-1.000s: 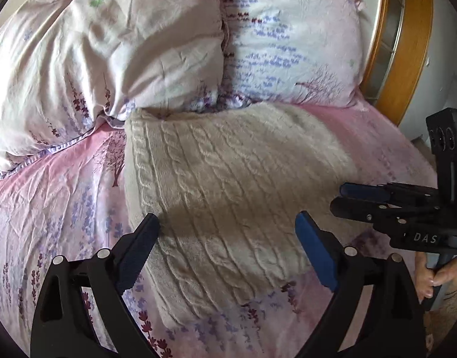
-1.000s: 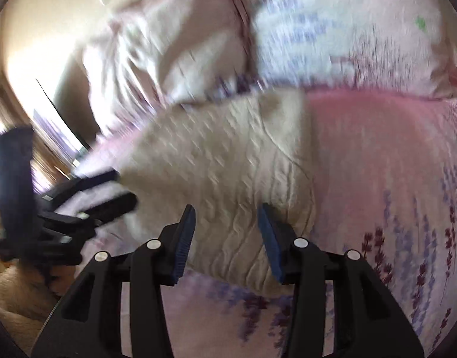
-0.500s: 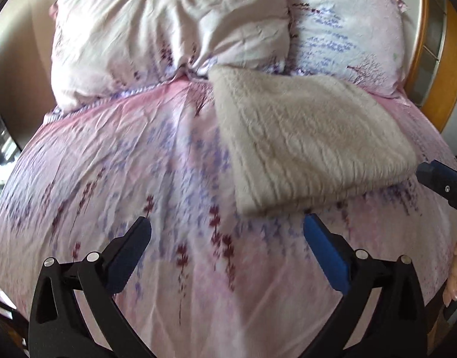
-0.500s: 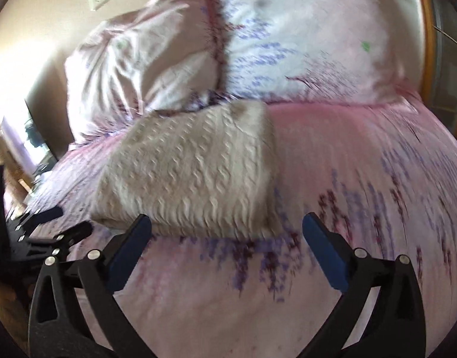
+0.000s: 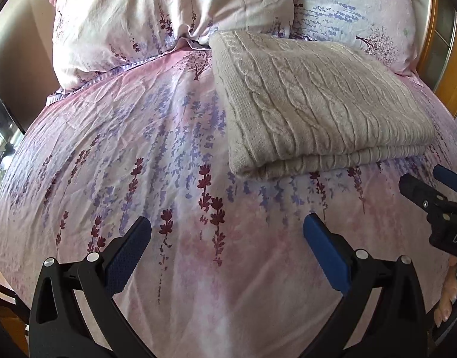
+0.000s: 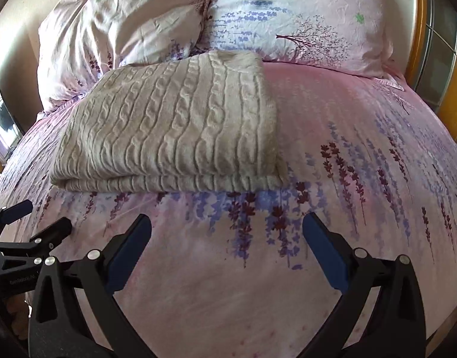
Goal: Fold small clothes
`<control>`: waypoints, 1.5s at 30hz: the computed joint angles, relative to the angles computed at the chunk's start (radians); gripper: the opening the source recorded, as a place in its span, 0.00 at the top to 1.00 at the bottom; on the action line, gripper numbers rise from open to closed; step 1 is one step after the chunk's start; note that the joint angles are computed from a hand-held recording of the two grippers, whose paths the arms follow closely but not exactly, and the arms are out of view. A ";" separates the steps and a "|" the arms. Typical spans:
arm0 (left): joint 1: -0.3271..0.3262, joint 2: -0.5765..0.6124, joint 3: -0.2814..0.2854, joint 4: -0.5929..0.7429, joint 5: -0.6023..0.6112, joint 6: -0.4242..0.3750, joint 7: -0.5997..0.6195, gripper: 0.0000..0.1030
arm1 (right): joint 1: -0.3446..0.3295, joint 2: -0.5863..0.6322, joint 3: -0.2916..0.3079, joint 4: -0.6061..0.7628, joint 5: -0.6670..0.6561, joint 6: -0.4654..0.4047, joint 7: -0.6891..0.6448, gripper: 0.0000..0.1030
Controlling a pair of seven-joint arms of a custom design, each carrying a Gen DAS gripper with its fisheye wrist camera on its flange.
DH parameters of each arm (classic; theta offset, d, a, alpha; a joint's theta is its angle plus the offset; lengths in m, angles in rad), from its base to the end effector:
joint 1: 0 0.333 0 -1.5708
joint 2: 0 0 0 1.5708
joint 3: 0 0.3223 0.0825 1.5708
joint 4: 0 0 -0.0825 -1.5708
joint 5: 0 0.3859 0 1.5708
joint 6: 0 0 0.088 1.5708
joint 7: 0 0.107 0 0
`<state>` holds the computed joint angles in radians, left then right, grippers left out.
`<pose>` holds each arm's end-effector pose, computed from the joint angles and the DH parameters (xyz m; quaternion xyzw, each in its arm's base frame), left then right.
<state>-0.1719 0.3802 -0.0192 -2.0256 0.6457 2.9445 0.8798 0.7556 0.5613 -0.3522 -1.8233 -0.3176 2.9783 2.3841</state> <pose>0.6182 -0.1589 0.3158 -0.6430 0.7092 -0.1913 0.2169 0.6188 0.3222 0.3122 -0.6672 0.6684 -0.2003 0.2605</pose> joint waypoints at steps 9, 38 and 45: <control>0.019 0.018 -0.022 0.016 -0.079 -0.003 0.027 0.01 | -0.022 0.014 0.033 0.037 0.001 -0.064 -0.038 0.02; 0.010 0.039 -0.002 0.028 -0.096 0.036 0.076 0.01 | -0.062 0.014 0.080 0.062 -0.112 -0.114 0.040 0.02; 0.009 0.039 -0.001 0.027 -0.095 0.037 0.075 0.01 | -0.063 0.014 0.082 0.062 -0.115 -0.114 0.043 0.02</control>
